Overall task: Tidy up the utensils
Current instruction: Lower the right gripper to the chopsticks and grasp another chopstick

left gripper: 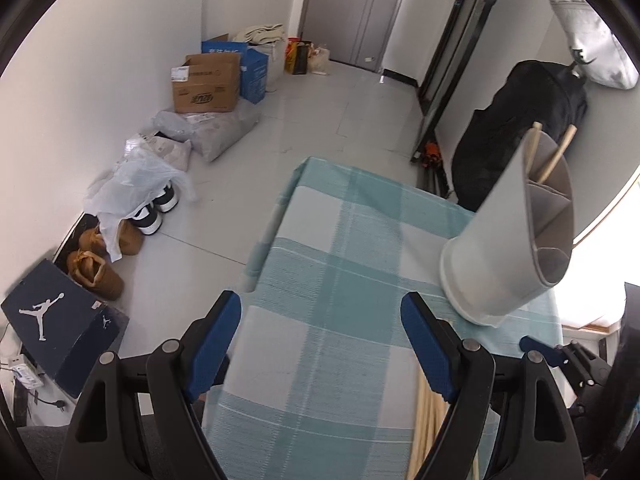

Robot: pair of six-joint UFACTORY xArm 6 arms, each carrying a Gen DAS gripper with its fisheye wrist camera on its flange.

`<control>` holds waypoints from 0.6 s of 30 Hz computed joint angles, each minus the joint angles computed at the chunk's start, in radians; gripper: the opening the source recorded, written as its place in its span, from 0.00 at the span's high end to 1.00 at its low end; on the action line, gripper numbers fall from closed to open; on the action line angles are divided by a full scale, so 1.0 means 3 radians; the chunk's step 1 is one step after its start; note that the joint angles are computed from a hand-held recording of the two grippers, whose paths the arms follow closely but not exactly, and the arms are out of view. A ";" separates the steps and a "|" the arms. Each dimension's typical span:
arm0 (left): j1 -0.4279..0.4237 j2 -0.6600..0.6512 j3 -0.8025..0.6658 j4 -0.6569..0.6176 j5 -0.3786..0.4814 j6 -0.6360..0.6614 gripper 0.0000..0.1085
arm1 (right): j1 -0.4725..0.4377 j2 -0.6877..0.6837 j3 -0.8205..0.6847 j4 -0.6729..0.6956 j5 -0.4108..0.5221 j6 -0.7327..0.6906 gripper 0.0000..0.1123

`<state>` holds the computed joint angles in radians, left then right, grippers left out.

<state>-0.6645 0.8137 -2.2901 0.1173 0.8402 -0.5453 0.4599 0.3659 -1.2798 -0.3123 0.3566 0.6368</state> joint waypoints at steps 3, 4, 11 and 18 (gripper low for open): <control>0.0022 0.0007 -0.0012 -0.0091 0.0020 -0.0002 0.28 | 0.0027 0.0181 -0.0264 0.0136 0.0321 -0.0216 0.47; 0.0028 0.0014 -0.0025 -0.0099 0.0031 -0.0015 0.28 | 0.0034 0.0229 -0.0338 0.0140 0.0398 -0.0253 0.51; 0.0052 0.0204 -0.0343 -0.0076 0.0211 -0.0012 0.27 | 0.0083 0.0487 -0.0759 0.0283 0.0793 -0.0573 0.70; 0.0050 0.0291 -0.0467 -0.0057 0.0326 0.0048 0.27 | 0.0111 0.0647 -0.1076 0.0416 0.1025 -0.0711 0.89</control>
